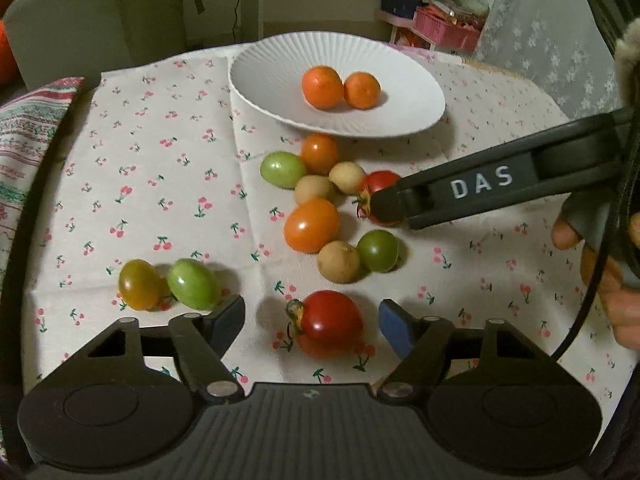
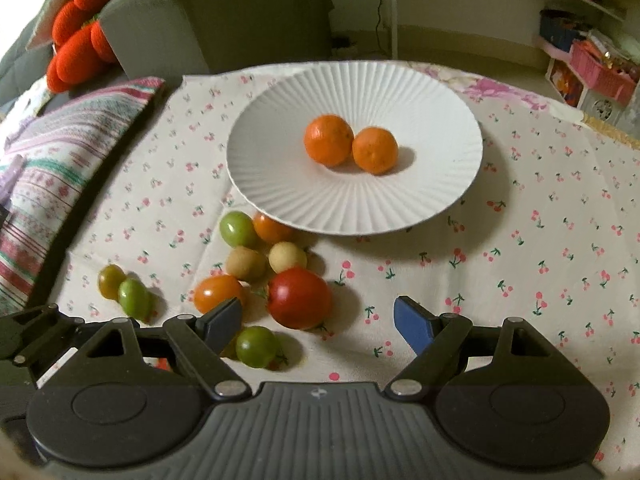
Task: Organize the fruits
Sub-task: 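Move both tools back toward the tomatoes and grasp a red tomato with the left tool, then lift the red tomato with the left tool while the right tool grasps another red tomato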
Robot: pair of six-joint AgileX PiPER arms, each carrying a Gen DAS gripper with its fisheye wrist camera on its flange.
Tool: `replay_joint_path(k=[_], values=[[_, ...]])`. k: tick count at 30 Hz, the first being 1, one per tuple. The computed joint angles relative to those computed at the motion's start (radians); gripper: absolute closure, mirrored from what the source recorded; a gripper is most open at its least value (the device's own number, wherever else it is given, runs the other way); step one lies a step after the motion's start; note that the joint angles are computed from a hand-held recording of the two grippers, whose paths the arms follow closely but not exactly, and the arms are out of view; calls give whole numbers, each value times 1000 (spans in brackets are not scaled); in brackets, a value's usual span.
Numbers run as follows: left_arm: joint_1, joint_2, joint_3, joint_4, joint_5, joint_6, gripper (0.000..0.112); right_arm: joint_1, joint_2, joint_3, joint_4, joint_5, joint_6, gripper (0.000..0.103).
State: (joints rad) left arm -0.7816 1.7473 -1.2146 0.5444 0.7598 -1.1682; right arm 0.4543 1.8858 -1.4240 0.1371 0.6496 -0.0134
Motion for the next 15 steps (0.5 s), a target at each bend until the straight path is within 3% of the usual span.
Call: replay_joint_path(k=[8,15], values=[[-5,32,-17,10,9,-3,71,10,24,-5,2,-31,4,24],[-4,31,-19,5,6,-6,79,9,54,-26,21,-23,-12,43]])
